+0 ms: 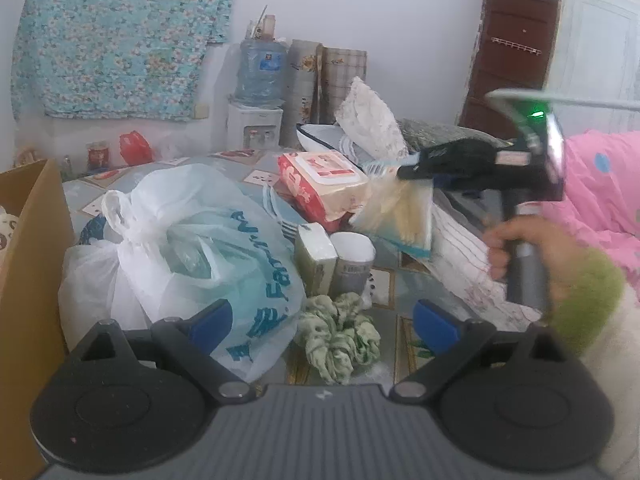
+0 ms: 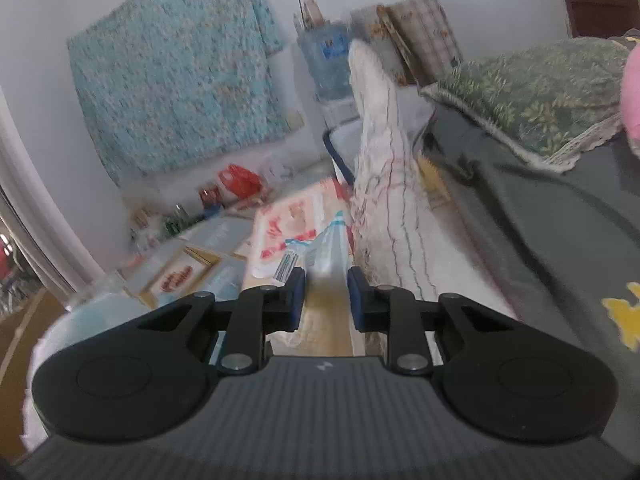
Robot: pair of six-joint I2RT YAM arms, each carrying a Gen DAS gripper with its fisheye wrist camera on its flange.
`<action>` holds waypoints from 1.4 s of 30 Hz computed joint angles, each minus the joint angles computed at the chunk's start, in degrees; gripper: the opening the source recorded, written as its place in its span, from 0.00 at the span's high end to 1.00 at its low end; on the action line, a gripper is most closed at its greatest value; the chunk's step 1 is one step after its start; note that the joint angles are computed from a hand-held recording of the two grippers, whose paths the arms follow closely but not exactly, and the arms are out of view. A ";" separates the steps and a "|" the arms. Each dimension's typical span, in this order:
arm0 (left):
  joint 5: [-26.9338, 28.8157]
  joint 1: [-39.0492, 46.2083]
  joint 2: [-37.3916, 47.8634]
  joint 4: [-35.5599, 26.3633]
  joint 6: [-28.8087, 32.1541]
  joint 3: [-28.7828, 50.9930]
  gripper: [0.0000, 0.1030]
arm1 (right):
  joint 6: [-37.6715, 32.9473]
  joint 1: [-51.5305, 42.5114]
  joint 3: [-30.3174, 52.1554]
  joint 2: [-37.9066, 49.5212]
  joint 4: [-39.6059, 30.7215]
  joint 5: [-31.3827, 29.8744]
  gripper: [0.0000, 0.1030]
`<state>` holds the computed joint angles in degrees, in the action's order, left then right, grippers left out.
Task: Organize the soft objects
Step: 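Move the open right tool back over the table, then grasp the clear plastic bag of beige food with the right tool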
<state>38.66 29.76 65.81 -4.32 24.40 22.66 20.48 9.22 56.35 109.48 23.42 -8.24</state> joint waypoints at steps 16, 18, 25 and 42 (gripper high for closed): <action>17.83 23.35 -2.62 -28.63 29.65 2.48 0.05 | 16.08 -5.18 -33.81 -19.20 10.54 -41.03 0.79; 16.11 23.49 -3.02 -27.31 30.63 1.08 0.07 | 18.41 -1.83 -35.45 -12.49 16.38 -40.28 0.79; 3.71 12.77 1.89 -12.22 19.99 -3.78 0.45 | 18.72 4.62 -36.74 -6.92 23.19 -31.80 0.80; -8.37 3.56 3.59 11.56 12.75 -14.22 0.38 | 18.45 4.99 -37.35 -4.90 26.38 -27.39 0.76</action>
